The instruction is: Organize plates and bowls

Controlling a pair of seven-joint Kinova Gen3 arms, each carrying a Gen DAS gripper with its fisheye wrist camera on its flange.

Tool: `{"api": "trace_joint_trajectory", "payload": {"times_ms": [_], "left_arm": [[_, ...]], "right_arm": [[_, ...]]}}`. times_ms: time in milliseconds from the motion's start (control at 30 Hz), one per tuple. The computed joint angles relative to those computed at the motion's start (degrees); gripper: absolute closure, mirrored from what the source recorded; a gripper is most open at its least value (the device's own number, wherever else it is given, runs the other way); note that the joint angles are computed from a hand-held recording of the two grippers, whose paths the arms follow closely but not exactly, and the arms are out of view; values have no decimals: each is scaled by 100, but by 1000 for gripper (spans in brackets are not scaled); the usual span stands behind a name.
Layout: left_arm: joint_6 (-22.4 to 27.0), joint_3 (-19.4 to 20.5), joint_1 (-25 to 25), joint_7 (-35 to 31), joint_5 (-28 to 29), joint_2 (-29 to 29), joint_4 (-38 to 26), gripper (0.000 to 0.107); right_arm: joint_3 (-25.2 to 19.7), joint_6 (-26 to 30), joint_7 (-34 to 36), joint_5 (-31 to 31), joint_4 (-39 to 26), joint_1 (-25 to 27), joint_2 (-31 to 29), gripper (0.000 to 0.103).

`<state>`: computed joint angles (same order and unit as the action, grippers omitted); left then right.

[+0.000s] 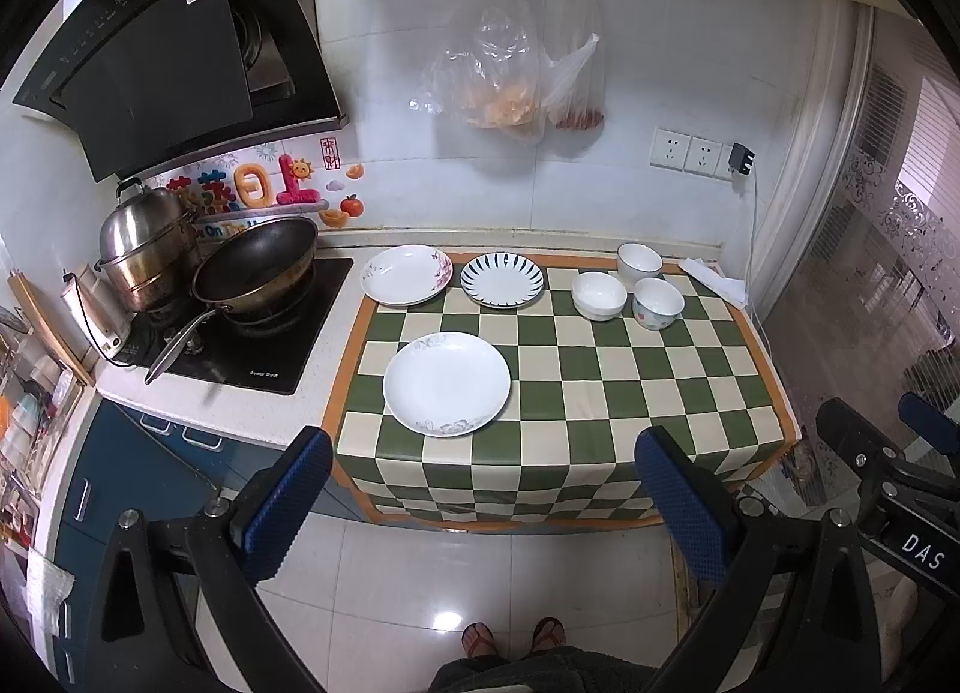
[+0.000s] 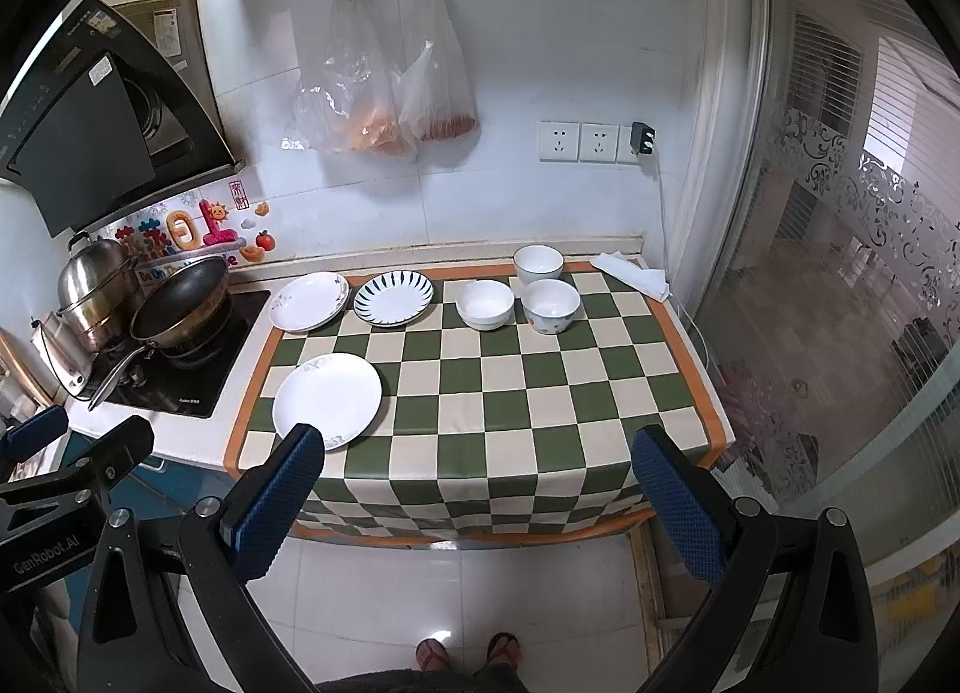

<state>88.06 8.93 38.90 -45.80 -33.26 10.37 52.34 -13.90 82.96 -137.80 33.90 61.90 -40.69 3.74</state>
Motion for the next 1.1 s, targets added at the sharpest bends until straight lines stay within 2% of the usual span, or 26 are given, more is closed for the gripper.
{"api": "trace_joint_trajectory", "payload": {"times_ms": [533,1100], "left_arm": [[11,4,13,2,-35,-1,-15,5],[121,-72,59,-105,-25,120,-289,5]], "right_arm": [[24,63,71,-37,-148,-3,44,0],[109,-213,215,-321,-7,194,25,0]]}}
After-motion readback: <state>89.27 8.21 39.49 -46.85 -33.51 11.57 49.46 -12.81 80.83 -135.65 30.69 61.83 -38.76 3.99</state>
